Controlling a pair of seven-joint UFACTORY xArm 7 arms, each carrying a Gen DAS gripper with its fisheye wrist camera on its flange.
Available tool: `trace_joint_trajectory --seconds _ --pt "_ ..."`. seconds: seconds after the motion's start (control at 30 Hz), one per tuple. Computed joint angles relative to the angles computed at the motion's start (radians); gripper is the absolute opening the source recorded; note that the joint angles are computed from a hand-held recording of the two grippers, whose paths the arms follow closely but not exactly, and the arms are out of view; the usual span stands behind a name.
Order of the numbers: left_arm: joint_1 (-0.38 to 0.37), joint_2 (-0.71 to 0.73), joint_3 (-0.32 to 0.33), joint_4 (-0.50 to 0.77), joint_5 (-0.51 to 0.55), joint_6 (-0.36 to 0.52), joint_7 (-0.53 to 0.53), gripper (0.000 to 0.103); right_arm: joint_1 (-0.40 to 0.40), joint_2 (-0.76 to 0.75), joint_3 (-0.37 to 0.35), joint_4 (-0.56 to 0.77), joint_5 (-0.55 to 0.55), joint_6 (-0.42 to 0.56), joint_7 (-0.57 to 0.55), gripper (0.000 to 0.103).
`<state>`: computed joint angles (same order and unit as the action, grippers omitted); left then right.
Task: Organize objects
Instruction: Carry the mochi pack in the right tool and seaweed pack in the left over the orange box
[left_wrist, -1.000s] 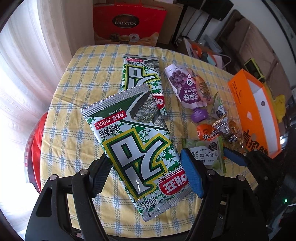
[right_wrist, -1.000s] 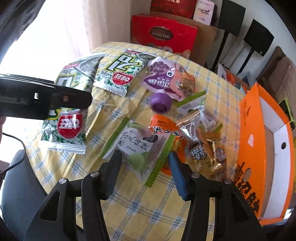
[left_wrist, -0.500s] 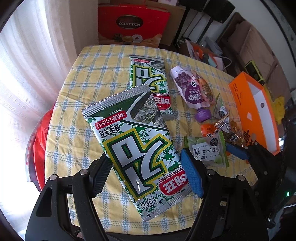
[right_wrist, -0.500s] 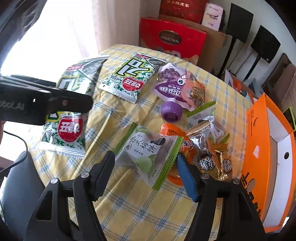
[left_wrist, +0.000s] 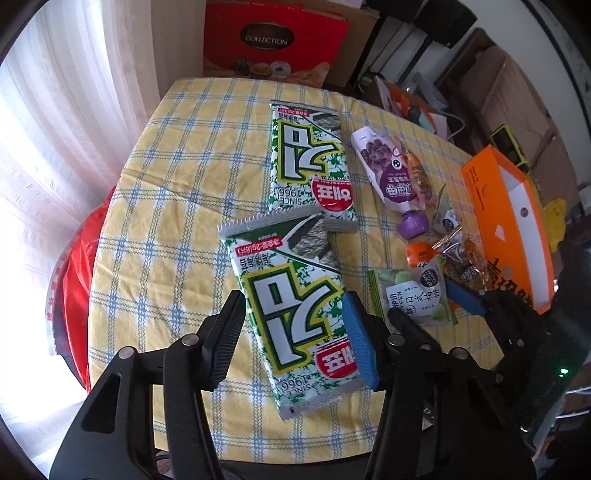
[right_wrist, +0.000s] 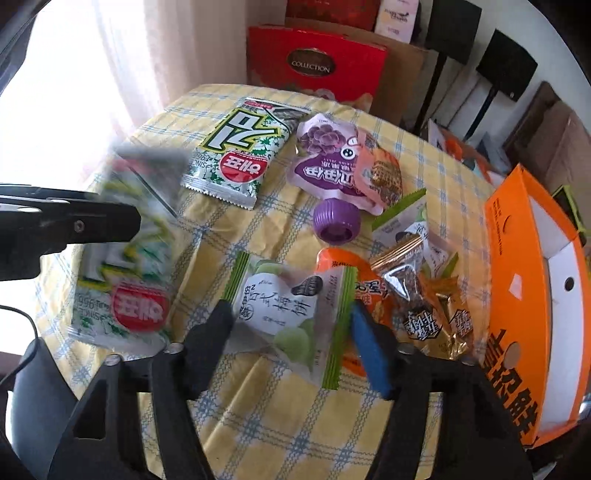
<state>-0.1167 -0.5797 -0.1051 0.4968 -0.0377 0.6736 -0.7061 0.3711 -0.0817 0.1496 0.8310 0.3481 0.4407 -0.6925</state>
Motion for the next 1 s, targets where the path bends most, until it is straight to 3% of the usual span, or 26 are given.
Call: trace_joint_trajectory --seconds 0.03,0.13,0.23,0.3,0.37,0.43,0.5,0.9,1.0 --pt "0.001 0.000 -0.002 -0.001 0.002 -0.002 -0.002 0.050 0.001 -0.001 -0.003 0.002 0.015 0.006 -0.014 0.047" --pt "-0.006 0.003 0.000 -0.004 -0.001 -0.007 0.003 0.042 0.000 -0.004 -0.007 0.001 0.036 0.017 -0.038 0.044" --pt "-0.006 0.006 -0.004 -0.005 0.001 0.003 -0.002 0.041 0.001 -0.014 -0.014 -0.007 0.076 0.020 -0.062 0.041" --pt "-0.003 0.007 -0.005 -0.007 0.000 0.005 -0.013 0.052 0.000 -0.023 -0.024 -0.005 0.127 0.040 -0.082 0.037" --pt "-0.009 -0.001 0.002 -0.024 -0.017 -0.028 -0.021 0.071 -0.005 -0.030 -0.030 0.003 0.147 0.070 -0.084 0.037" --pt "0.008 0.005 -0.021 -0.018 0.006 -0.025 -0.050 0.077 -0.010 -0.037 -0.031 0.001 0.146 0.079 -0.080 0.037" --pt "0.027 0.028 -0.053 0.004 0.054 -0.005 -0.084 0.077 -0.010 -0.049 -0.035 -0.011 0.166 0.072 -0.099 0.037" --pt "-0.003 0.175 -0.064 0.056 0.133 -0.006 -0.160 0.077 -0.023 -0.141 -0.088 -0.025 0.263 0.137 -0.148 0.037" --pt "-0.003 0.177 -0.083 0.054 0.187 -0.008 -0.190 0.072 -0.028 -0.163 -0.094 -0.032 0.257 0.141 -0.143 0.037"
